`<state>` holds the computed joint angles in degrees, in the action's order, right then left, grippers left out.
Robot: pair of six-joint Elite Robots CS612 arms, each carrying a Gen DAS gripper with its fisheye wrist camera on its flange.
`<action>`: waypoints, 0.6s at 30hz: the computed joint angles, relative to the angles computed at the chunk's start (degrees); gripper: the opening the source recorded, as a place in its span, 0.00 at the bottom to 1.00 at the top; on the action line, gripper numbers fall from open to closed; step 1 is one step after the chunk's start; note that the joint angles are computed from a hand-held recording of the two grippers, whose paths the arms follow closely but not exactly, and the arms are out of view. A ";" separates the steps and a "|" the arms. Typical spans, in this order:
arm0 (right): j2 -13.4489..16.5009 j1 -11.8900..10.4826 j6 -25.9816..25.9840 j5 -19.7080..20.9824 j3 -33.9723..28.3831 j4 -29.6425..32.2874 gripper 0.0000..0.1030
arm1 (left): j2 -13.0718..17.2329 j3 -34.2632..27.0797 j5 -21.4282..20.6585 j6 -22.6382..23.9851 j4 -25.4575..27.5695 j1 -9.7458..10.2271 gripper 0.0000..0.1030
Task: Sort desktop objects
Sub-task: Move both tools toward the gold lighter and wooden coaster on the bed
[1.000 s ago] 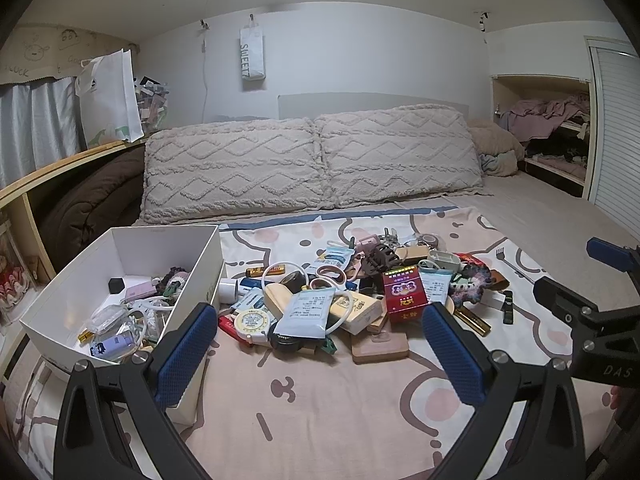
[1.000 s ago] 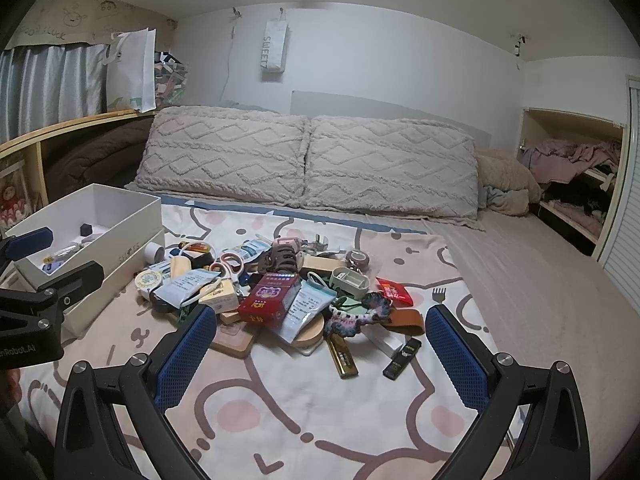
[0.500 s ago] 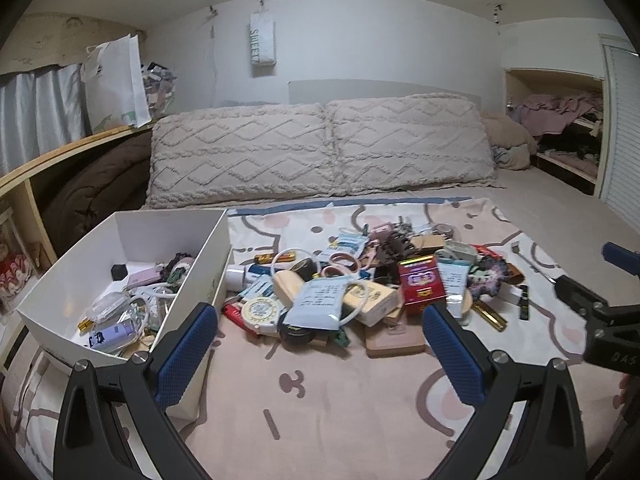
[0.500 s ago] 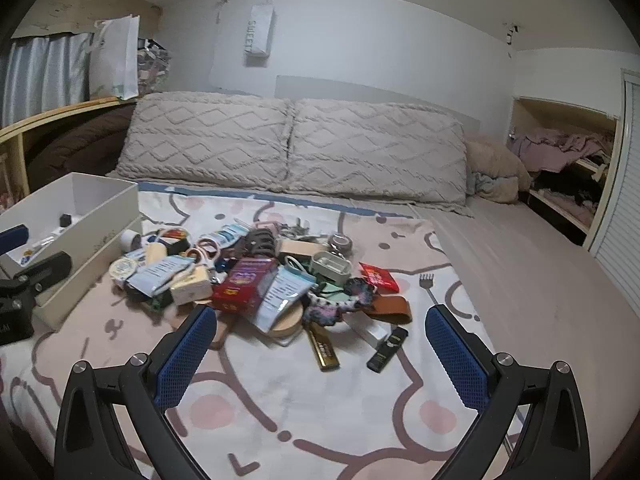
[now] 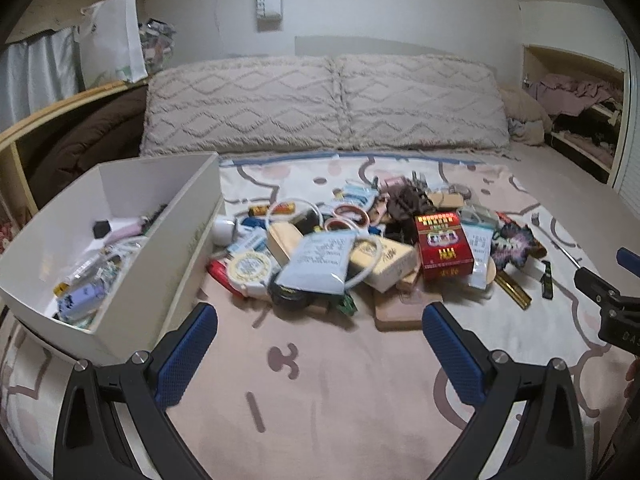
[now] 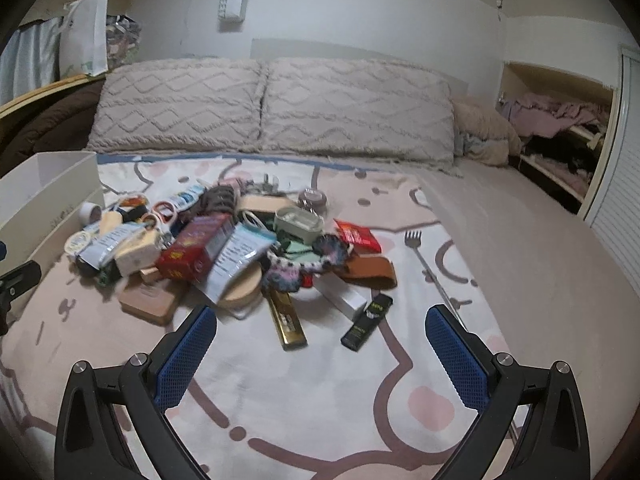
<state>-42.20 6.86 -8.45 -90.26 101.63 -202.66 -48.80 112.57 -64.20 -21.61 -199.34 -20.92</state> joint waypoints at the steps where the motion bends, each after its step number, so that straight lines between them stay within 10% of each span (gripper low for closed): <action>1: 0.08 0.00 0.00 -0.13 -0.14 0.62 1.00 | 0.13 -0.18 -0.43 -0.07 0.58 0.00 1.00; 18: 3.06 -1.10 -1.69 6.84 -3.55 9.40 1.00 | 2.34 -2.45 -3.95 0.83 5.44 0.05 1.00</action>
<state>-39.14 5.75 -10.13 -83.42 98.09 -193.26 -46.46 110.12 -68.14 -20.78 -193.90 -20.87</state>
